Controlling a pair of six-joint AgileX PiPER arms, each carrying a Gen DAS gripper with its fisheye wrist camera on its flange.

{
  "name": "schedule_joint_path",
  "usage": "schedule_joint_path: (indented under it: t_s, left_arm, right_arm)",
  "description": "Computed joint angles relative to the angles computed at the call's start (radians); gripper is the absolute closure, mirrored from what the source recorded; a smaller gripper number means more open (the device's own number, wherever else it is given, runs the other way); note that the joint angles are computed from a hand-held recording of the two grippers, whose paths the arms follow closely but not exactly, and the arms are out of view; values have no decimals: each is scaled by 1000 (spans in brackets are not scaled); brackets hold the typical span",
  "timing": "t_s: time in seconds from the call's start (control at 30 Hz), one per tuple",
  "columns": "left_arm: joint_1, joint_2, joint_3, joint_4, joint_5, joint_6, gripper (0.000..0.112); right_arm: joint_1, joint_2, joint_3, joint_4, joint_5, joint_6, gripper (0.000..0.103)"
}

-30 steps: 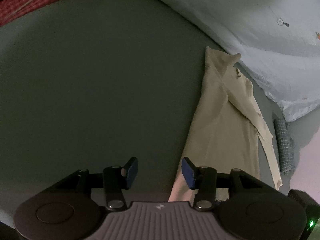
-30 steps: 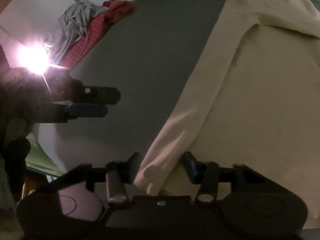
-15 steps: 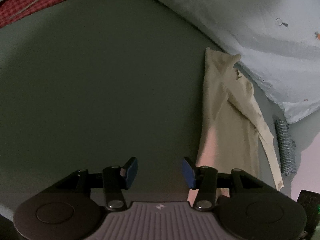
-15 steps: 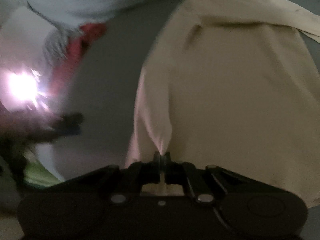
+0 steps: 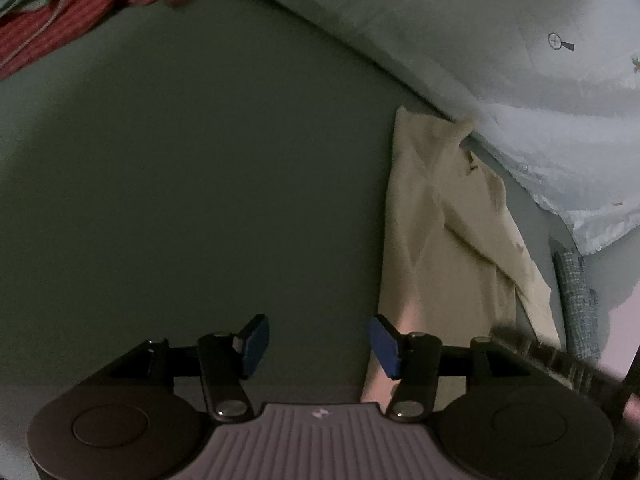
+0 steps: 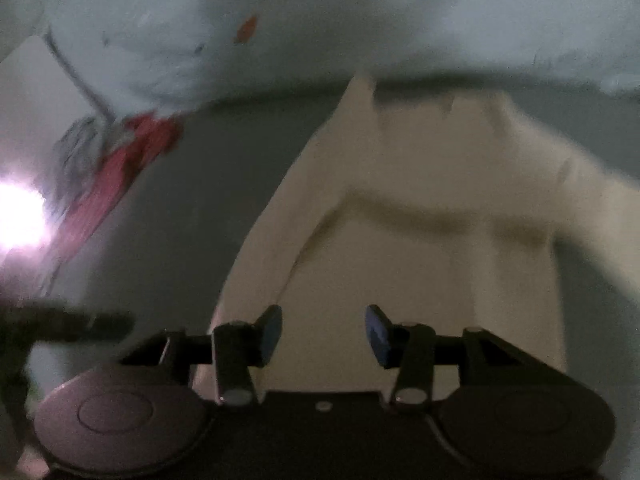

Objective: Fold clothes

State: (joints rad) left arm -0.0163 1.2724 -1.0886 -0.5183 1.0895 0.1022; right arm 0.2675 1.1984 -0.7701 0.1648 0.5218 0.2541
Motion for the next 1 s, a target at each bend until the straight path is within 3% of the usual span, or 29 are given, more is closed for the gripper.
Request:
schedule_joint_path:
  t_s: [0.1, 0.23, 0.3, 0.4, 0.43, 0.53, 0.63, 0.73, 0.8, 0.87, 0.93, 1.0]
  left_arm:
    - [-54, 79, -66, 34, -57, -32, 55]
    - [-106, 203, -167, 75, -102, -77, 55]
    - [-122, 258, -219, 98, -101, -93, 55]
    - [-132, 315, -270, 102, -107, -81, 54]
    - [-132, 333, -282, 99, -103, -78, 53]
    - [-126, 377, -310, 89, -91, -71, 53]
    - [-115, 393, -312, 79, -88, -63, 53]
    - [-96, 400, -303, 64, -89, -65, 53]
    - [-83, 406, -299, 51, -87, -65, 53]
    - [-80, 412, -301, 60, -88, -76, 53]
    - [-84, 413, -307, 81, -94, -87, 53]
    - [-96, 408, -309, 108, -108, -100, 52]
  right_arm:
    - [-101, 180, -165, 77, -69, -177, 55]
    - [-187, 433, -428, 198, -79, -369, 47]
    - [-205, 591, -622, 236, -19, -362, 42]
    - [-221, 820, -922, 279, 143, -363, 34]
    - [-208, 887, -1022, 227, 218, -312, 36]
    - [-193, 1028, -1249, 194, 403, -298, 87]
    - [-205, 1045, -1277, 332, 409, -438, 91]
    - [-265, 1074, -1287, 626, 411, -599, 91]
    - [-287, 1153, -1380, 706, 452, -578, 91]
    - [-282, 1252, -1519, 626, 478, -453, 90]
    - [-254, 1340, -1696, 430, 539, -283, 88]
    - [-236, 1361, -1751, 332, 547, -215, 80]
